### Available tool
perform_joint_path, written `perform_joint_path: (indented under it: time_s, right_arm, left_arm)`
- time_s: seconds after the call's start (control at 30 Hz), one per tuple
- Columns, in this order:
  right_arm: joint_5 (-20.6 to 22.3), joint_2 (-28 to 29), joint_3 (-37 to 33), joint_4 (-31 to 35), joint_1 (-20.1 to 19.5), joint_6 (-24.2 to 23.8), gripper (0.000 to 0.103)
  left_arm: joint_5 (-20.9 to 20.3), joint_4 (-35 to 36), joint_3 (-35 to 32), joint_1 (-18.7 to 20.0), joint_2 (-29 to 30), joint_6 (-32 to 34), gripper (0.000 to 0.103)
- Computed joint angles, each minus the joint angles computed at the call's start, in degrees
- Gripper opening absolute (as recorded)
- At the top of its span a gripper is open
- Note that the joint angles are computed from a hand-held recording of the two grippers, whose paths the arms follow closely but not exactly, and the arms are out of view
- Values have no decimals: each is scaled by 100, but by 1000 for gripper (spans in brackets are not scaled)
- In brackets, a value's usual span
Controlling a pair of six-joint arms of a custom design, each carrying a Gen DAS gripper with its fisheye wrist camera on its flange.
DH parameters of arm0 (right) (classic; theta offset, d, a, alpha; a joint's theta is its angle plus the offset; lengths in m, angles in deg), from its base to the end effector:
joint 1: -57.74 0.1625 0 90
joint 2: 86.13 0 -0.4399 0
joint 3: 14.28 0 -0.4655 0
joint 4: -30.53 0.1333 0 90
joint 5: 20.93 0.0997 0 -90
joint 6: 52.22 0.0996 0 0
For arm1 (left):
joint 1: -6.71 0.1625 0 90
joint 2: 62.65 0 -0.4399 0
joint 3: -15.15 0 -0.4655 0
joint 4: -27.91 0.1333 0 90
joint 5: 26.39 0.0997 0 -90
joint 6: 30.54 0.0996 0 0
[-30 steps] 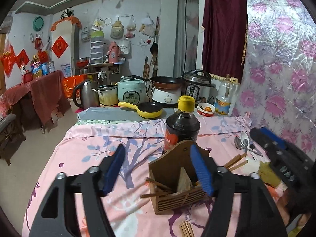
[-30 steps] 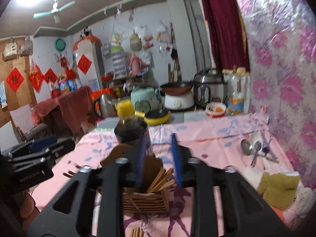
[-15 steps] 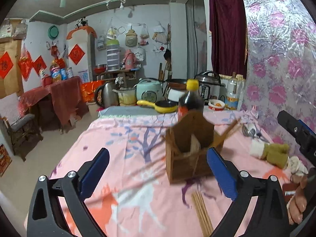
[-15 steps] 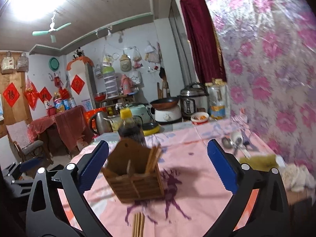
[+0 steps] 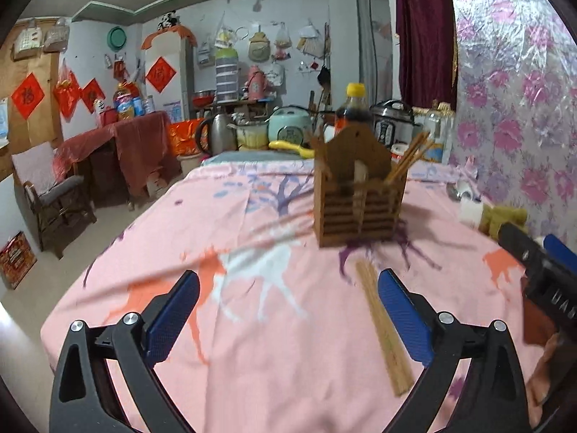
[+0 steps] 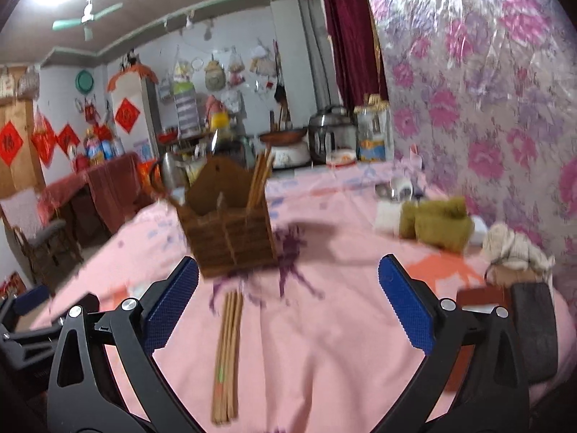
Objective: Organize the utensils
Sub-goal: 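Withdraw both tools from the holder back to the chopstick bundle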
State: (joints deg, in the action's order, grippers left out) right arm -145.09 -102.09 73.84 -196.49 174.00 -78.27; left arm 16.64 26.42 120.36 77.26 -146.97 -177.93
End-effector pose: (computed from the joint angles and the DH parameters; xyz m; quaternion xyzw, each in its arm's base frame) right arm 0.3714 -0.5778 -0.1044 0.2143 -0.7936 0.5131 0.2470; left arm 0.0247 -0.5490 0.3176 0.1216 0.7737 -0.4892 0.3838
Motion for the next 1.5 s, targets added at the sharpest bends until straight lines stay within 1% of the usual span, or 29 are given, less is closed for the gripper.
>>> perform_joint_path:
  time_s: [0.07, 0.13, 0.2, 0.27, 0.33, 0.4, 0.47, 0.8, 1.03, 1.17, 1.3, 1.4, 1.5]
  right_arm:
    - [-132, 118, 26, 42, -34, -212, 96]
    - [-361, 343, -79, -208, -63, -785, 96]
    - [-441, 400, -53, -293, -126, -973, 96]
    - [-484, 347, 41, -179, -199, -805, 96]
    - [-470, 224, 144, 66, -287, -425, 96]
    - [-459, 168, 166, 253, -334, -224, 96]
    - [-440, 159, 188, 353, -357, -125, 96]
    - [-414, 178, 187, 464, -346, -150, 96]
    - [-498, 173, 163, 454, -369, -42, 96]
    - [-524, 153, 172, 519, -394, 77, 96]
    - [-522, 132, 190, 539, -410, 148, 96]
    - [-574, 126, 177, 538, -416, 212, 96]
    - [-633, 117, 174, 526, -426, 300, 96]
  left_arm:
    - [-102, -3, 107, 90, 53, -84, 97]
    - [-177, 138, 88, 166, 197, -169, 97]
    - [-299, 189, 53, 243, 369, -146, 97]
    - [-315, 317, -39, 307, 514, -205, 97]
    - [-243, 413, -71, 359, 543, -291, 97]
    - [-249, 429, -83, 384, 569, -306, 97]
    - [-248, 450, -94, 393, 592, -315, 97]
    - [-199, 369, -28, 348, 588, -150, 97]
    - [-110, 611, -113, 407, 669, -229, 97]
    - [22, 771, -103, 454, 697, -202, 97]
    - [258, 893, -56, 461, 684, -113, 97]
    - [545, 1298, -162, 490, 813, -134, 97]
    - [556, 1608, -297, 491, 1047, -99, 97]
